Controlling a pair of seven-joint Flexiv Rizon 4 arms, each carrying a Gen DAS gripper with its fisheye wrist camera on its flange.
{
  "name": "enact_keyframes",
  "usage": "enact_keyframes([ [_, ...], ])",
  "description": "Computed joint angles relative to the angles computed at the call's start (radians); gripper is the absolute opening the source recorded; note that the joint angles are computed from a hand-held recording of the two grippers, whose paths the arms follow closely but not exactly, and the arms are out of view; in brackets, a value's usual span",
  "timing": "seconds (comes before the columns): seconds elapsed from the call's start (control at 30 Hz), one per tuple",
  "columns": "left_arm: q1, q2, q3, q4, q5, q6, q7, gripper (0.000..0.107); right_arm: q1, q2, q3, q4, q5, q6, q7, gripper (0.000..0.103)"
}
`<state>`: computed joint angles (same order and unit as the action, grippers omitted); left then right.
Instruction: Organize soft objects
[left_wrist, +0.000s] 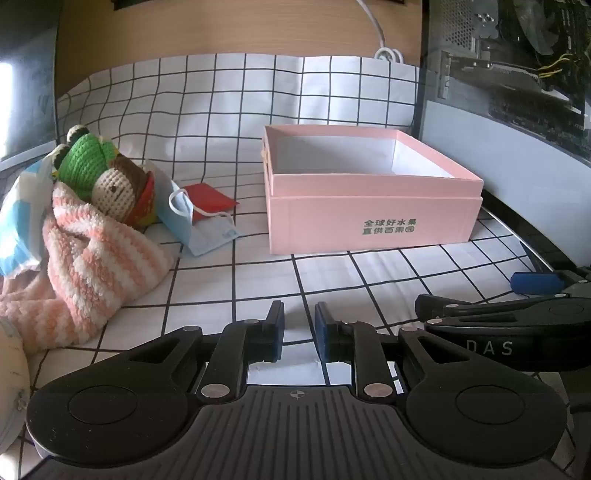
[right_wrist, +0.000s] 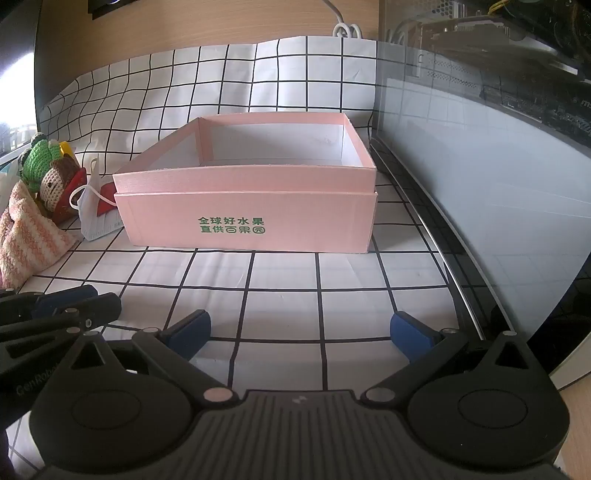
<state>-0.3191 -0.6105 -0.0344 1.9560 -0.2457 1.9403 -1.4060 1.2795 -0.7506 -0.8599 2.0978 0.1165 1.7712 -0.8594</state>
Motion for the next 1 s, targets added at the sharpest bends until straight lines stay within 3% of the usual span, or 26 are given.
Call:
enact_keyframes([
  [1.0, -0.013, -0.001, 0.014, -0.001, -0.01, -0.001, 0.011, 0.022, 0.0, 0.0, 0.0, 0.0, 0.001, 0.0, -0.001, 0.103],
])
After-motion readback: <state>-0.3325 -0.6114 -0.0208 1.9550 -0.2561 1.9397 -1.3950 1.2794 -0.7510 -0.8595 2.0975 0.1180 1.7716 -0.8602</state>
